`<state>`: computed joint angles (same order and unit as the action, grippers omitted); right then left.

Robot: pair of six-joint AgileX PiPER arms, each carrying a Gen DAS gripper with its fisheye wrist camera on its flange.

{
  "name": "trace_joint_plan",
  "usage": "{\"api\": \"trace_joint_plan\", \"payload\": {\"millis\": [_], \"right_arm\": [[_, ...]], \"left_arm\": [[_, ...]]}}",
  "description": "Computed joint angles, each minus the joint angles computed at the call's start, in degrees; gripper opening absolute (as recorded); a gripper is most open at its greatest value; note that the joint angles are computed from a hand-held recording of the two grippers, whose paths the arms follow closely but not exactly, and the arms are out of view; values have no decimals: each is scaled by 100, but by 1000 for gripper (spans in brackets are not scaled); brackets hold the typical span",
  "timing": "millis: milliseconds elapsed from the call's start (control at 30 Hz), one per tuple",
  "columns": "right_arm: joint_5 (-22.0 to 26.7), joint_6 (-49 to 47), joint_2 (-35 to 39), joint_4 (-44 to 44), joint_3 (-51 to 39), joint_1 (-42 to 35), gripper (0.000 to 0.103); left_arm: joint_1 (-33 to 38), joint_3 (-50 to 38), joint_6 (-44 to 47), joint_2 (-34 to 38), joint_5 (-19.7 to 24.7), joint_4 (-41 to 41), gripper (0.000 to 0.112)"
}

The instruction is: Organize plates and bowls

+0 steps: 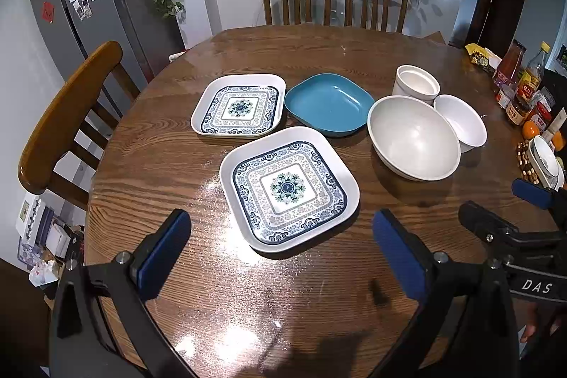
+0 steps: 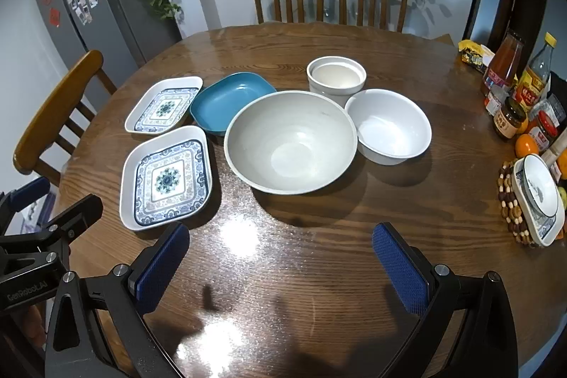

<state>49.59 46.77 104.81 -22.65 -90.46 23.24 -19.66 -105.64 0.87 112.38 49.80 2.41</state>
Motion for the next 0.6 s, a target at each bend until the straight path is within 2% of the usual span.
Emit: {"api": "trace_joint_plan", "payload": {"millis": [233, 300, 600], "right_arm": [[159, -59, 54, 43, -208, 23, 103], [-28, -69, 49, 32, -26, -47, 103], [-58, -87, 11, 66, 52, -74, 103]], "left_arm": [[-26, -55, -25, 42, 37, 25, 102], [-46, -102, -60, 76, 69, 51, 102], [-135, -266, -165, 204, 200, 166, 102]]}}
